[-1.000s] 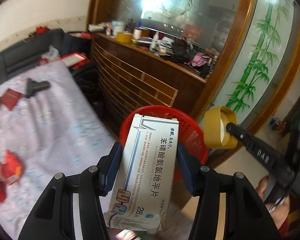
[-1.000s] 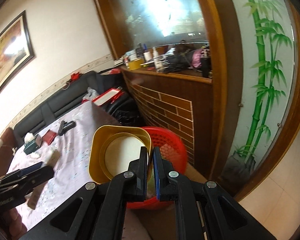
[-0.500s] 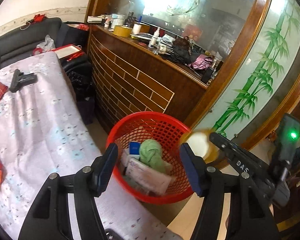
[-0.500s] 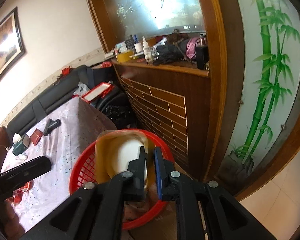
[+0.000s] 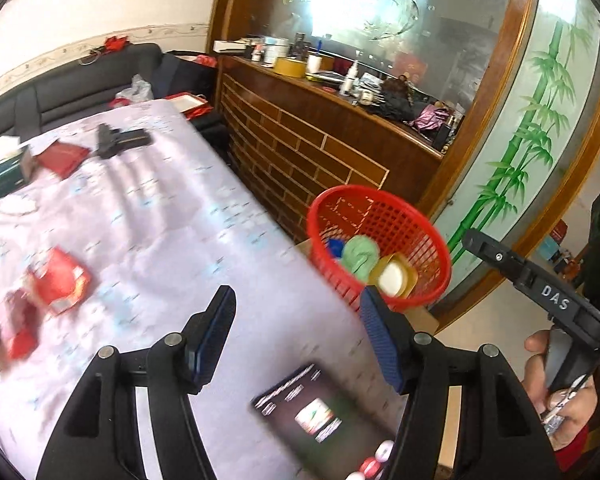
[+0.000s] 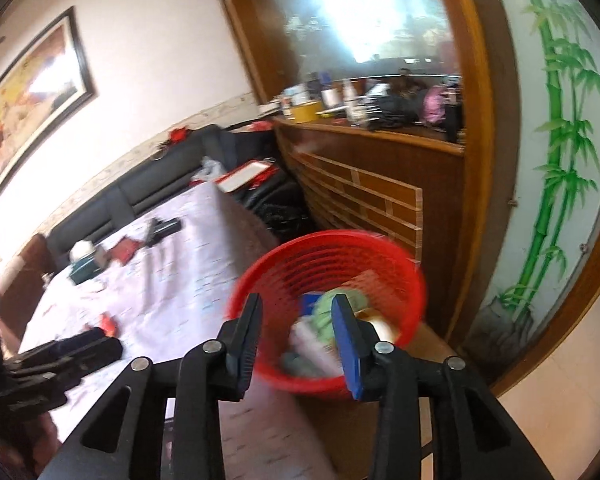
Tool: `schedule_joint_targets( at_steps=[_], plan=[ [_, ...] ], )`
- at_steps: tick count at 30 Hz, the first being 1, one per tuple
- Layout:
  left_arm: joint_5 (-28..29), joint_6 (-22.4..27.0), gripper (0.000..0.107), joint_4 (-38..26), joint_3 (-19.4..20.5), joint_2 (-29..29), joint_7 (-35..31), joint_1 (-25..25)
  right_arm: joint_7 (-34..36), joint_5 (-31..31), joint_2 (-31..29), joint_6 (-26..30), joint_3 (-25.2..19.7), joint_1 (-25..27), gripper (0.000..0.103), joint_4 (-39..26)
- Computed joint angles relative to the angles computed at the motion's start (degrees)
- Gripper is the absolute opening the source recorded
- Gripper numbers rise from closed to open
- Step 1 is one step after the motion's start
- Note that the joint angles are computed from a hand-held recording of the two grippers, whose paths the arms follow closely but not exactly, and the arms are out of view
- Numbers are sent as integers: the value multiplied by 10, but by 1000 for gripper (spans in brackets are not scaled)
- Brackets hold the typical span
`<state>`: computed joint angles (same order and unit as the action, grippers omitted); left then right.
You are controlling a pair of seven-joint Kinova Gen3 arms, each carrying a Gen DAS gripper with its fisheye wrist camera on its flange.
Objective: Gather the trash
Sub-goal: 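Return both tools to the items on the bed, then grasp the red snack wrapper with left tool while right tool grasps the pink plastic bag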
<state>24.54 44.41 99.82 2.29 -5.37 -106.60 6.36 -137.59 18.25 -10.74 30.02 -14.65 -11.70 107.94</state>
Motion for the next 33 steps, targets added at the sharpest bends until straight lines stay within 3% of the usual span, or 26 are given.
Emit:
schedule_joint_targets(
  at_steps=[4, 7, 13, 17, 21, 23, 27, 30, 32, 33],
  plan=[
    [23, 20, 63, 34, -38, -37, -28, -20, -16, 13, 8, 5, -39, -26, 46, -12],
    [23, 31, 63, 55, -65, -62, -41, -39, -49, 55, 28, 19, -73, -49, 50, -30],
    [24, 62, 63, 72, -149, -101, -74, -104, -70, 93, 67, 41, -80, -114, 50, -63],
    [-30, 56, 63, 51, -156, -85, -32, -167, -64, 99, 85, 49, -66, -153, 50, -79],
    [10, 96, 63, 3, -200, -15, -38, -211, -48, 92, 95, 51, -44, -187, 50, -87],
    [18, 114, 63, -25, -200, 28, -32, -235, -46, 92, 98, 51, -35, -200, 50, -88],
    [-13, 106, 62, -49, -161, 76, 10, -255, -44, 90, 100, 52, -25, -214, 50, -88],
    [-35, 105, 57, -58, -135, 99, 35, -266, -40, 86, 102, 55, -19, -218, 50, -89],
    [-37, 109, 44, -63, -120, 114, 33, -278, -35, 78, 104, 55, -16, -219, 50, -90],
    [-47, 107, 44, -62, -113, 116, 39, -278, -28, 72, 104, 55, -14, -219, 50, -91]
  ],
)
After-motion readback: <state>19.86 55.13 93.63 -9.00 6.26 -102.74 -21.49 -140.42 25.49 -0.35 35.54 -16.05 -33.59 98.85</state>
